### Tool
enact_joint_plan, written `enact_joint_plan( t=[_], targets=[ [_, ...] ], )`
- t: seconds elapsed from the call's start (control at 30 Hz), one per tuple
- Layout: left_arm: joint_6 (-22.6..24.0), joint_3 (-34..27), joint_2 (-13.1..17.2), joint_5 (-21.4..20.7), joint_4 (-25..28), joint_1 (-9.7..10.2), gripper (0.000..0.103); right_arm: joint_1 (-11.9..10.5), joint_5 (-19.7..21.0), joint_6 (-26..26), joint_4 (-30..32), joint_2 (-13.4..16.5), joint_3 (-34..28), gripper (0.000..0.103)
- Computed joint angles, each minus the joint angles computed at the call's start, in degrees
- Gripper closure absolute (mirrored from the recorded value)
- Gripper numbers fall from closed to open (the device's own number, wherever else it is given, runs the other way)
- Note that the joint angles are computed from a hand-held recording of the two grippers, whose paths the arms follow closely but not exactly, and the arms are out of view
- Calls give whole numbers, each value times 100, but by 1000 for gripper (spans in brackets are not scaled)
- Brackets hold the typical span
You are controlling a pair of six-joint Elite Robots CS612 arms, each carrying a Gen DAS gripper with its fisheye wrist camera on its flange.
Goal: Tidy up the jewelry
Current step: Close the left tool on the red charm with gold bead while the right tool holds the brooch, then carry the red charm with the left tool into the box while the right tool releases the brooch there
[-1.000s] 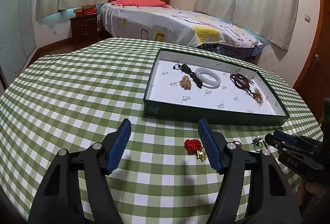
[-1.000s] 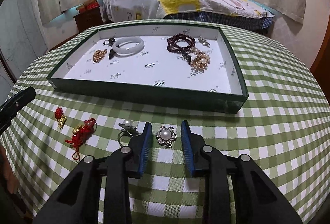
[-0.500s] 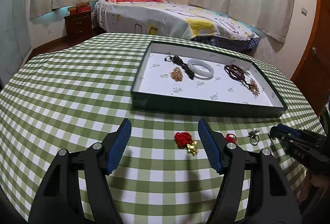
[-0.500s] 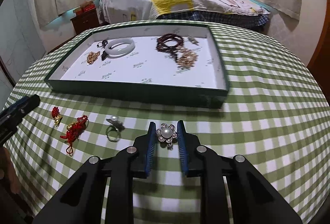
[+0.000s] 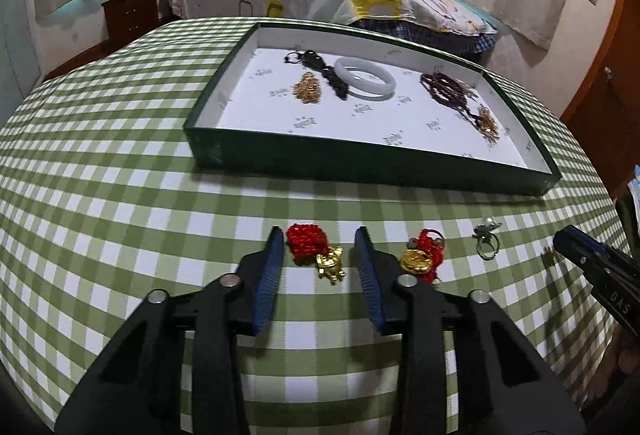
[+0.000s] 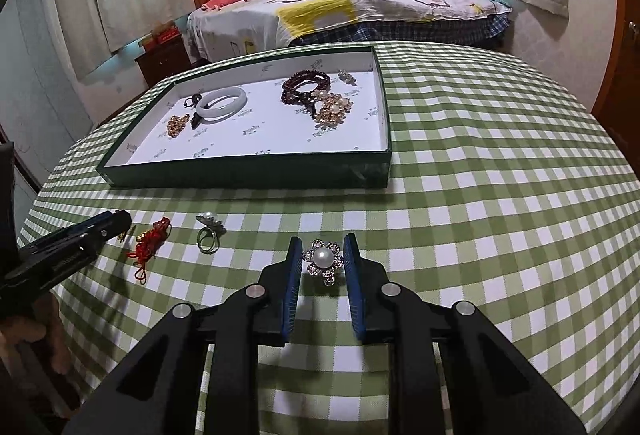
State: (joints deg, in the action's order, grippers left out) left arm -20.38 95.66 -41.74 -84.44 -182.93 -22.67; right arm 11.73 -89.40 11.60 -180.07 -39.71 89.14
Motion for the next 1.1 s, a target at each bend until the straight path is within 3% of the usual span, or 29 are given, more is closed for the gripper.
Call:
enact_joint_plan(
  t=[0.07, 0.27, 0.73, 1.1],
  targets=[
    [23, -7, 1, -13, 11, -5, 80, -6, 34, 19, 0, 5, -2, 81],
    [31, 32, -5, -161, -67, 16, 86, 1, 50, 34, -28, 11, -9, 81],
    [125, 248, -95, -143, -538, 8, 88, 44, -14, -74, -108, 17, 5, 81],
    [181, 385, -282, -91, -1012, 5, 88, 84, -30, -171, -565, -95, 83, 81]
  ],
)
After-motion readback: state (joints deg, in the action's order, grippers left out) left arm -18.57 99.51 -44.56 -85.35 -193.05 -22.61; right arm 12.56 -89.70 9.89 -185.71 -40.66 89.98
